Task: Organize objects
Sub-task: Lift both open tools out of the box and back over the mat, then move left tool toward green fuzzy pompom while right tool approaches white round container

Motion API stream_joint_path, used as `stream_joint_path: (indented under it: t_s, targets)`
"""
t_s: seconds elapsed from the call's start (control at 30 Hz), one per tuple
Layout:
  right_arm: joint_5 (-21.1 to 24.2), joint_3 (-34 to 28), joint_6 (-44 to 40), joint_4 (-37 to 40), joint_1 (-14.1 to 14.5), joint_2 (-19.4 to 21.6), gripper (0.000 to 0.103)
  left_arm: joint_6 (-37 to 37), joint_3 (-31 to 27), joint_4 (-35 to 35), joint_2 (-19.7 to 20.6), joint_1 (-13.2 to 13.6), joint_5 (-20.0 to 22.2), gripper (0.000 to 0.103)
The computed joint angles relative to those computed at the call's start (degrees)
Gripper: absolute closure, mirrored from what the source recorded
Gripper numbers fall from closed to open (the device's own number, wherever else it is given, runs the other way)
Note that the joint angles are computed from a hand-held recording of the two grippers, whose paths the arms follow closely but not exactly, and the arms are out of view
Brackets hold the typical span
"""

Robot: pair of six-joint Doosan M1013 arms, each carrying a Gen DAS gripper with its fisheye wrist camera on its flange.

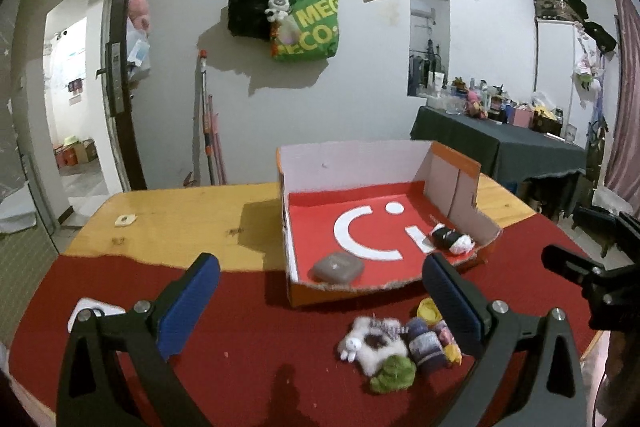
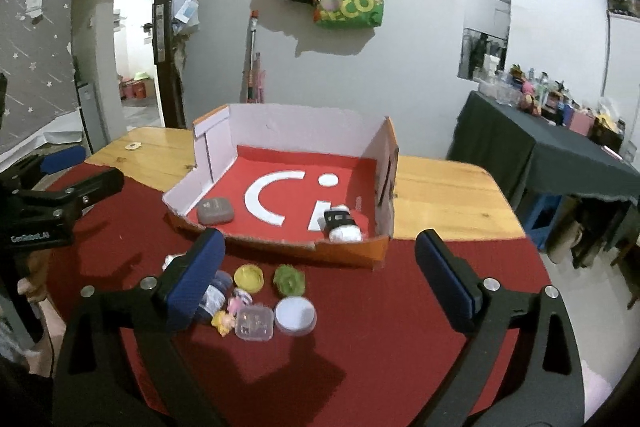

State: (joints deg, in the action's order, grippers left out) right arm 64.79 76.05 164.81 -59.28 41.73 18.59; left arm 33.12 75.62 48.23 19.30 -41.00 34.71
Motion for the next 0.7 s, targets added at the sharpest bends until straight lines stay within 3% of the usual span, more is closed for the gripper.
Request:
stream_joint_path:
  t_s: [0.4,0.7]
  targets:
    - [0.55,2.87,5.50,0.94,0.40,0.53,0.005,-0.16,2.73,-4.52,0.27,-0.76,1.67,0.000]
    - [-0.41,4.61,6.89,6.57,-0.83,0.76,0.005,6.61,2.71,-16.52,1.69,0.32,3.46,0.000]
